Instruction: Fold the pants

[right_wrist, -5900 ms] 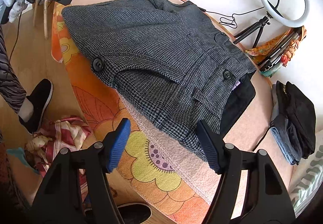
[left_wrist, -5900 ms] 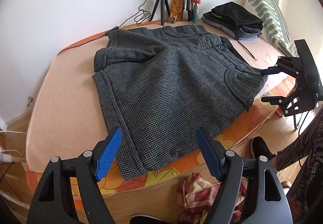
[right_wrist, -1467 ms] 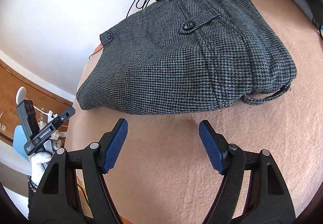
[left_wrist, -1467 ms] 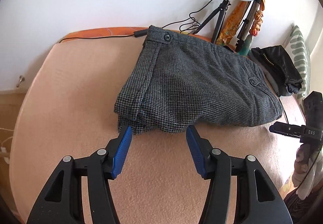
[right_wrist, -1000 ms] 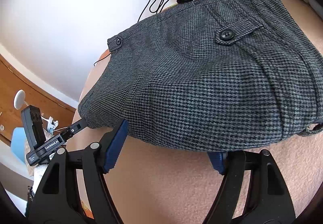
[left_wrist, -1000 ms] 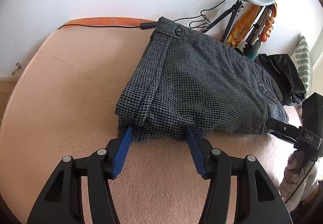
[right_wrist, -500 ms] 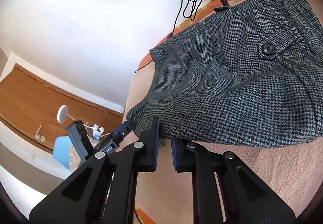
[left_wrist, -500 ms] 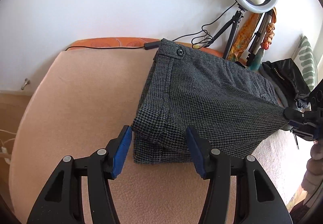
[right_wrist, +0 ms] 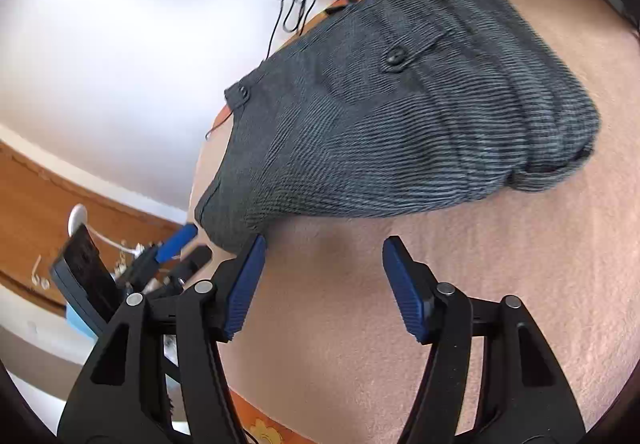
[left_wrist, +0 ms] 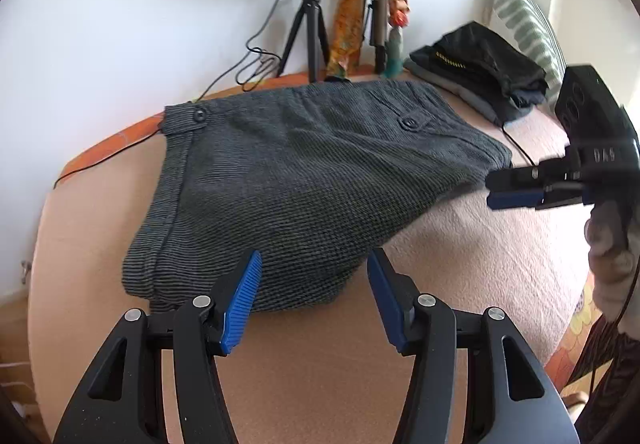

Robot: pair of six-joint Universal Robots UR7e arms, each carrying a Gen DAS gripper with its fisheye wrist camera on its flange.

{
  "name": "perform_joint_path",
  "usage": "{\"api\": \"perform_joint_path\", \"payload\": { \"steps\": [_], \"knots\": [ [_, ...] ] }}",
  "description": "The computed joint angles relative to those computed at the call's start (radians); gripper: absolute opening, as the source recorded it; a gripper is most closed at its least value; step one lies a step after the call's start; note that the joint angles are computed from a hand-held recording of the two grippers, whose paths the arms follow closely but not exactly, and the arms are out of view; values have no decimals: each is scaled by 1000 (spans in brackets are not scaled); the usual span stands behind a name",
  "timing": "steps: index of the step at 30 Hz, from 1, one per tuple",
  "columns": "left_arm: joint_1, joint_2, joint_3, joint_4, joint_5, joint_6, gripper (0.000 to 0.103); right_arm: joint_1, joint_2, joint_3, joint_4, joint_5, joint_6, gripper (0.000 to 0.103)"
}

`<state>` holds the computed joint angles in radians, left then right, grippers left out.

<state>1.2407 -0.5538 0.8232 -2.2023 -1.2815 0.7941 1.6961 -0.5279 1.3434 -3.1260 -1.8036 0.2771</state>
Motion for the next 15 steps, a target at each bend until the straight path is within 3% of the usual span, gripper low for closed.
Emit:
{"api": "perform_joint_path", "payload": {
  "steps": [5, 9, 13, 14, 15],
  "knots": [
    [-15, 32, 22, -6, 70, 30, 55, -64, -77, 122, -170, 35, 186, 77],
    [-23, 66, 10, -46, 136, 55, 55, -107, -82, 129, -192, 62, 302, 78],
    [-15, 88, -31, -16, 136, 55, 54, -118, -60, 72, -176, 80, 290, 78],
    [-11, 90, -42, -7, 129, 51, 51, -113, -45, 38, -143, 64, 265, 77],
    [-8, 96, -56, 0, 128, 48, 40, -107, -35, 18, -129, 44, 240, 72]
  ]
}}
